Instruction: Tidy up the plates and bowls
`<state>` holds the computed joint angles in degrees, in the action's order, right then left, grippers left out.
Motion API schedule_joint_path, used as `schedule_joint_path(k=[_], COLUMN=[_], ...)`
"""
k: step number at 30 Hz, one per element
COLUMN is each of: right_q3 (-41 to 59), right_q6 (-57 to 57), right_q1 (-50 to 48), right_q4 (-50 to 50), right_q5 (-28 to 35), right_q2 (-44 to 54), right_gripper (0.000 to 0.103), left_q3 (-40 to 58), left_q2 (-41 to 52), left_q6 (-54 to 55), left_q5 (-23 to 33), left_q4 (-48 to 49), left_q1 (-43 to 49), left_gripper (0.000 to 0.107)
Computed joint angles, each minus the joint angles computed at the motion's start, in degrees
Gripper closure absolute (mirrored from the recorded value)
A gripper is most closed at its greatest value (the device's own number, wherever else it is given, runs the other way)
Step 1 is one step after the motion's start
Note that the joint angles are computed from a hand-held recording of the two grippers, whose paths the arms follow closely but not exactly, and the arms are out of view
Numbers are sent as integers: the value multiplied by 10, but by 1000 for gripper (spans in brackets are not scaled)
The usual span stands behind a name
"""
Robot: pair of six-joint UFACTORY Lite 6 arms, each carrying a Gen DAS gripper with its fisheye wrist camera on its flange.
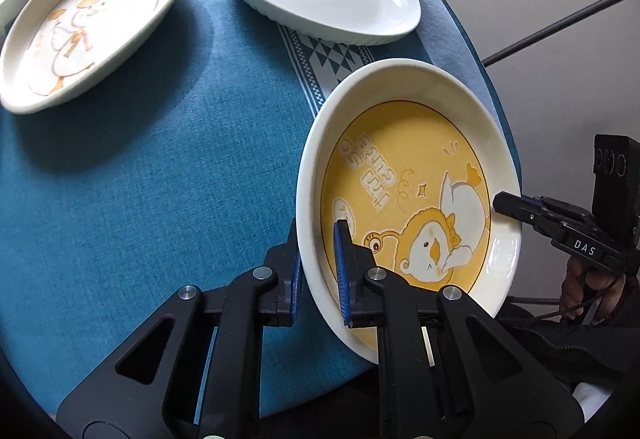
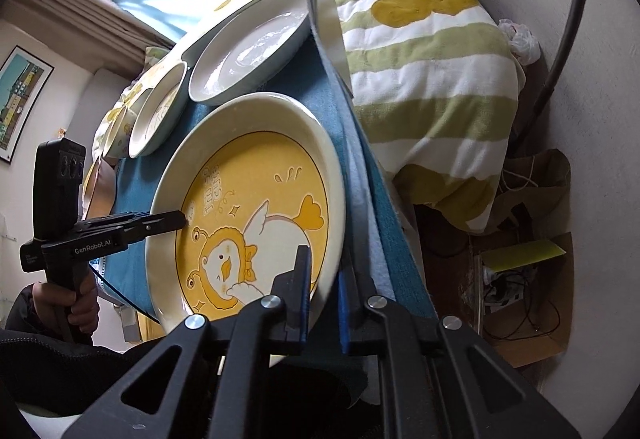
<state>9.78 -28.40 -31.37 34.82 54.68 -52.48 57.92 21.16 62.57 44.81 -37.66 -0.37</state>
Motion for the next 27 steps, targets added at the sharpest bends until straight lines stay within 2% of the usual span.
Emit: schedule_joint_path(k=[5,10,13,17,21,23,27], right_q3=[32,89,137,199,257,287,354], right_q6=[42,127,192,316,425,451,427], right_q1=[92,242,344,487,608,653,718], right_q4=[8,7,-7,-60,-86,-79,-8], right_q5=[-44,-116,-168,-250,-340,-376,-437], right_q2=[33,89,145,229,346,408,534], right_gripper=[92,92,92,92,92,92,92], left_q3=[-4,-10,26,115,221,286,417], left_q2=[-46,-103,-105,-66,16,67,178], left_q6=[-7,3,20,45,69,77,86], left_q5=[23,65,105,163,203,226,258], left_q4=[12,27,38,53,66,78,100], left_q1=[45,128,195,281,351,385,438], left_gripper=[95,95,95,95,95,95,95])
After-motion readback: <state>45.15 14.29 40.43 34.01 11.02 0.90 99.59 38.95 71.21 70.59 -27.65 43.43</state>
